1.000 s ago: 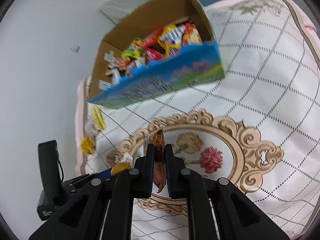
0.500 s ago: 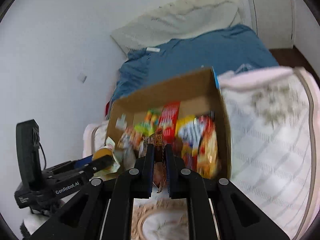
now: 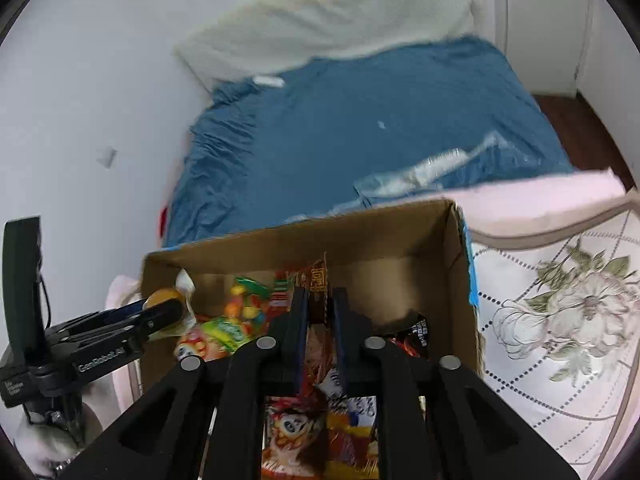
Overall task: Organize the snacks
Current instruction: 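Carry the egg and cookie pack into the box and open both tools, then move both tools toward the yellow packs at the bed edge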
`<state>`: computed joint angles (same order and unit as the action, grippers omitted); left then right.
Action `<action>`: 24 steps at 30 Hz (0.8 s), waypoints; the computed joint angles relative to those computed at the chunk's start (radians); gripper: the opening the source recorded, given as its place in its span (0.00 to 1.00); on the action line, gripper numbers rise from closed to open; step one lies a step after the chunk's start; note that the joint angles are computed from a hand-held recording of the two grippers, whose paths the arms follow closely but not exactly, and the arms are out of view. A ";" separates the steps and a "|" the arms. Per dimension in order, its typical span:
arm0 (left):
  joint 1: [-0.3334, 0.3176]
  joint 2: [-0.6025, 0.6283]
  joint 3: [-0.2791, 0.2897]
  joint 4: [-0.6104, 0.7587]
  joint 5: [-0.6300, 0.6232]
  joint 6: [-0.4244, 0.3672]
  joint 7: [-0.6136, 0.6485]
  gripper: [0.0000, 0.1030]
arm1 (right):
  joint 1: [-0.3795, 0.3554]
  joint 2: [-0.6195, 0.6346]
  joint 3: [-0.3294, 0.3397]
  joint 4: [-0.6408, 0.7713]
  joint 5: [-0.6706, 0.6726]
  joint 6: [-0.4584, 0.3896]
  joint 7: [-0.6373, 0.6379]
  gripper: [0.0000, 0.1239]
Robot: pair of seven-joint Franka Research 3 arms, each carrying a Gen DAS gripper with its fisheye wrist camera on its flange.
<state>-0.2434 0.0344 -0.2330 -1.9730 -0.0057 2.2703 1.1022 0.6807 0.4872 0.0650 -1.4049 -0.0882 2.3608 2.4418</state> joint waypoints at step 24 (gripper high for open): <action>-0.063 -0.298 -0.039 -0.258 0.164 0.090 -0.178 0.96 | 0.130 -0.180 0.025 -0.155 -0.338 -0.214 0.184 0.79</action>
<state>-0.3062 -0.2631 -0.2718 -2.2307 0.1582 2.3599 0.9247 0.8110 0.3069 0.0905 -1.5596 -0.4258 2.1471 2.6256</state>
